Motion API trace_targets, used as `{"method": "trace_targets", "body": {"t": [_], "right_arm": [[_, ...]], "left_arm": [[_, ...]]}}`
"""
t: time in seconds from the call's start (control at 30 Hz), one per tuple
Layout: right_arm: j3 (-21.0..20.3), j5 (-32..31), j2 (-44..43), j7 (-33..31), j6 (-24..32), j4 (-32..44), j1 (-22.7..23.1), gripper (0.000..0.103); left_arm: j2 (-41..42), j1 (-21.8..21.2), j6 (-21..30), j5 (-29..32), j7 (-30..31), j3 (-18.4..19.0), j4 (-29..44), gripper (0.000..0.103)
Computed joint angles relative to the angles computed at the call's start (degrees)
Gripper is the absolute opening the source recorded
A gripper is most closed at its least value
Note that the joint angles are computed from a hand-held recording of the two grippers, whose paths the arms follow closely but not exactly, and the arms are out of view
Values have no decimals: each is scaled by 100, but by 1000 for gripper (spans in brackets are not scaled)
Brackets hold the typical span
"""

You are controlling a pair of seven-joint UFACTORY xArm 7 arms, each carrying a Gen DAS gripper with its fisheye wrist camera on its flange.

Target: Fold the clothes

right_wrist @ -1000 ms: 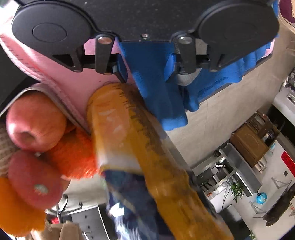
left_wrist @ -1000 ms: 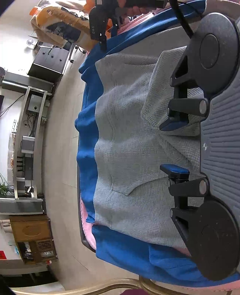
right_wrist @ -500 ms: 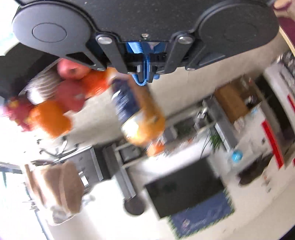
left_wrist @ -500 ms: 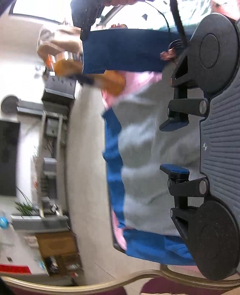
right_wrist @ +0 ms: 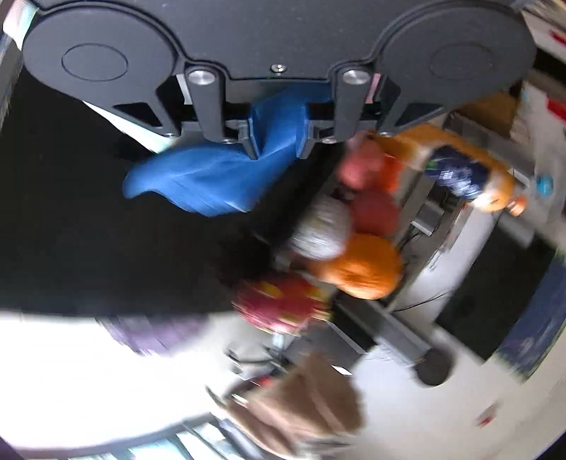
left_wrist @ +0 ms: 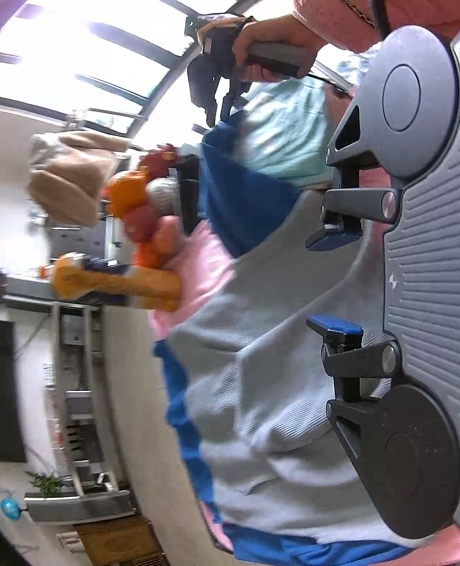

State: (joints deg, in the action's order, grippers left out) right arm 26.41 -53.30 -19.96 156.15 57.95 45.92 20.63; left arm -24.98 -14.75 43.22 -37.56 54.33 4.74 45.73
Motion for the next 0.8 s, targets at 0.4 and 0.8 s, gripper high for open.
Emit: {"method": "trace_targets", "body": {"t": [0.4, 0.8], "right_arm": [[-423, 1297, -1494, 460, -922, -1515, -248, 38], [165, 2309, -2132, 756, -2623, -2338, -993, 38]], "left_arm": [[326, -216, -431, 833, -1084, -619, 93, 40], [642, -352, -638, 1147, -1716, -739, 281, 40]]}}
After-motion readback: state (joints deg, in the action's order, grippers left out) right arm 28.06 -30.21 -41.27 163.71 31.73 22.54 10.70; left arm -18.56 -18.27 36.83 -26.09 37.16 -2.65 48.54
